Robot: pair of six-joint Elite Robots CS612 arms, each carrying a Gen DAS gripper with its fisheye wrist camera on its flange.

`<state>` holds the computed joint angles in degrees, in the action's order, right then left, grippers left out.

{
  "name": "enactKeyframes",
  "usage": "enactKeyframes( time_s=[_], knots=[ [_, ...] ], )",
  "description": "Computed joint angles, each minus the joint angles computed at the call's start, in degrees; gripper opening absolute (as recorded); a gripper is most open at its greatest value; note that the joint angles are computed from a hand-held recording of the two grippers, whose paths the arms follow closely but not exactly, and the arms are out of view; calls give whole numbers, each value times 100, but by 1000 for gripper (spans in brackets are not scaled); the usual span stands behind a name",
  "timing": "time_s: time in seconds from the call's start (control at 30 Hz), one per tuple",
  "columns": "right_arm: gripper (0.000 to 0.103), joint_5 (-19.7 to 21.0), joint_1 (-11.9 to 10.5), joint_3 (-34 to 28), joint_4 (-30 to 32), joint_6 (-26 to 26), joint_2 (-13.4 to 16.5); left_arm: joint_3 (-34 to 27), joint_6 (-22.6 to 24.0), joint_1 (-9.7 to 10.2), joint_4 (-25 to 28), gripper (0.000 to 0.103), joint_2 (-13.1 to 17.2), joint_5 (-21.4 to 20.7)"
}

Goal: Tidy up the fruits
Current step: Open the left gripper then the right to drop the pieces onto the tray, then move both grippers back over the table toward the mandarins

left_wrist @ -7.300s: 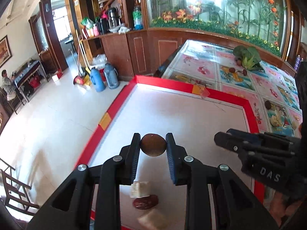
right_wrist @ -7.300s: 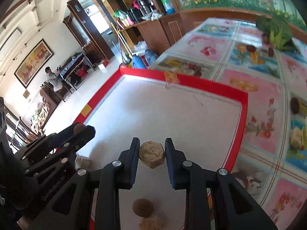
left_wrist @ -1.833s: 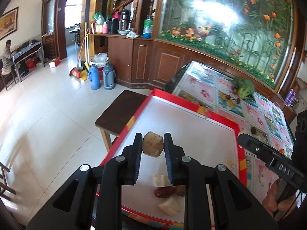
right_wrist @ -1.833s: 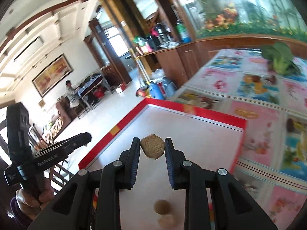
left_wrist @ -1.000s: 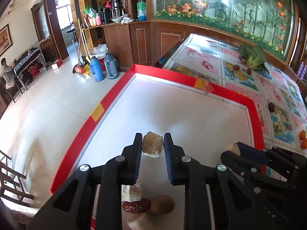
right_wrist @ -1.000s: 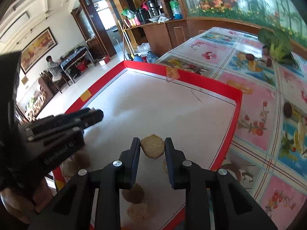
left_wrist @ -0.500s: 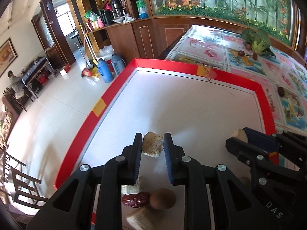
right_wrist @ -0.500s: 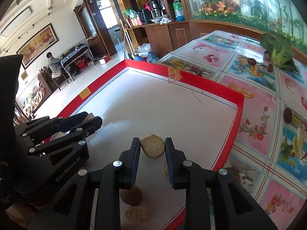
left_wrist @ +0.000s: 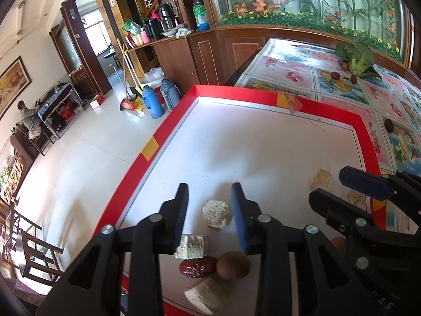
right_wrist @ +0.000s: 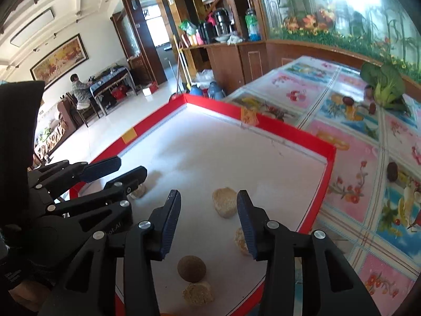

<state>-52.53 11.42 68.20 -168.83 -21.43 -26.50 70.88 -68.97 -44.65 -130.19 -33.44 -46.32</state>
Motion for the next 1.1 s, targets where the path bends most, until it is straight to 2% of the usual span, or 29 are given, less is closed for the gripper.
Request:
enactKeyframes(
  time_s=[0.2, 0.27, 0.5, 0.57, 0.63, 0.97, 1.1],
  knots=[
    [50, 4, -58, -70, -306, 466, 55, -19, -109, -41, 142, 60, -32, 215],
    [50, -26, -61, -105, -315, 578, 73, -27, -133, -56, 184, 71, -40, 275],
    [52, -117, -89, -88, -570, 799, 71, -30, -249, -106, 357, 85, -83, 414],
    [55, -133, -103, -87, -635, 842, 76, -37, -263, -115, 399, 92, -97, 406],
    [55, -210, -120, -102, -778, 930, 99, -2, -299, -143, 383, 95, -124, 435],
    [59, -629, -326, 53, -1637, 1639, 126, 263, 219, -353, -111, 101, -216, 533],
    [60, -850, -427, 198, -1990, 1906, 90, 346, 280, -414, -111, 101, -225, 538]
  ],
)
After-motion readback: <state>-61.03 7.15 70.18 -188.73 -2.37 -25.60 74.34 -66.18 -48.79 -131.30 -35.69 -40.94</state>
